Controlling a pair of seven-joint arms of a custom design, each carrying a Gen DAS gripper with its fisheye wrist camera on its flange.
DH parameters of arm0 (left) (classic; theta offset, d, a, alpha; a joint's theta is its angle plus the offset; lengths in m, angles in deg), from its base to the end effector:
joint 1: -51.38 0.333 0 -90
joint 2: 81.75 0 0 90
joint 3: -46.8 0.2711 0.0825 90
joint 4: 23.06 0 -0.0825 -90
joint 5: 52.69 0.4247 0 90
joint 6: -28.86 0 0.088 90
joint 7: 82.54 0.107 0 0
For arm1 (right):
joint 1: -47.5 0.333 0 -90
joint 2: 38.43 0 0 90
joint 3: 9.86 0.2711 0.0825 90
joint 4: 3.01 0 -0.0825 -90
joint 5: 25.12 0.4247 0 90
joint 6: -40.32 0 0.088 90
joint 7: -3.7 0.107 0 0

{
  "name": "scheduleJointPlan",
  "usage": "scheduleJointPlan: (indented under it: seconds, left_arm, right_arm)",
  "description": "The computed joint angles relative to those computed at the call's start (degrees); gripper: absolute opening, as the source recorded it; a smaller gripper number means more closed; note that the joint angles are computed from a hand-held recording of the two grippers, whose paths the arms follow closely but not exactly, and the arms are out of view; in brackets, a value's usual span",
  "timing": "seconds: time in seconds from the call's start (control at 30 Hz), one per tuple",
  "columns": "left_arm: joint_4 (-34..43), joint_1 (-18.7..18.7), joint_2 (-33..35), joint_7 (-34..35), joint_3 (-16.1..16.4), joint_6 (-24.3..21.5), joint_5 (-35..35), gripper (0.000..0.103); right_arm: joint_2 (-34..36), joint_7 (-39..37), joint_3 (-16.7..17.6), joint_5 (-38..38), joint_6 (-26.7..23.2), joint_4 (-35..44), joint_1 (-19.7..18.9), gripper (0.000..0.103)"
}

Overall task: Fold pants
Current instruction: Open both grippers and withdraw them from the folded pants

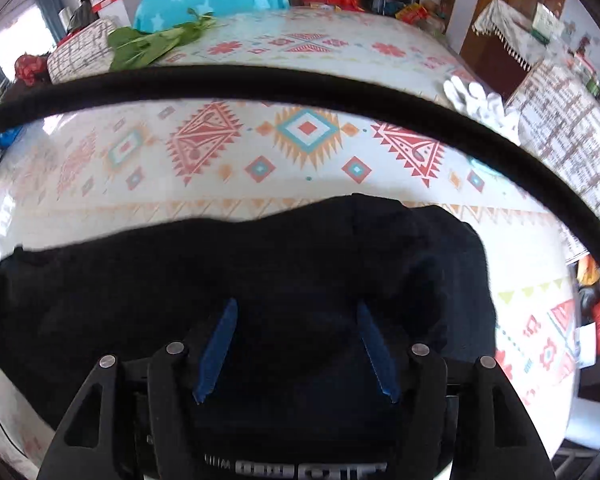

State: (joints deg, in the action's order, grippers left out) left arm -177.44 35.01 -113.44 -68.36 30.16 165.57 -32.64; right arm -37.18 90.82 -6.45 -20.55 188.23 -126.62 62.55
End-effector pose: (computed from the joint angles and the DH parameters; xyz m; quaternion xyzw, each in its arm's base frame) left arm 0.3800 -0.2256 0.3569 -0.8468 0.4795 -0.1306 0.1896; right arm 0.5761 0.1908 0.3632 -0.7921 0.5761 -0.0983 0.1760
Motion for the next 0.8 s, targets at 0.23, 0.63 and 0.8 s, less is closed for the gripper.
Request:
scheduleJointPlan:
  seconds: [0.23,0.63,0.8]
  left_arm:
    - [2.65,2.0,3.58,1.77,0.79,1.49,1.8,0.082]
    - [-6.42,-2.03,-12.3,-0.6,0.78,1.53,-5.44,0.082]
    - [-5.55,-3.38,-13.31,-2.59,-0.73,-0.54,-5.16,0.082]
  right_arm:
    - [11.11,8.65,-0.99,-3.58,-3.33,13.39,1.77,0.085]
    - [-6.02,6.87,-0.81,-1.98,2.51,-3.62,-1.3,0.084]
    - [-8.55,9.61,1.68,-12.23,1.81,-9.28,-2.37,0.083]
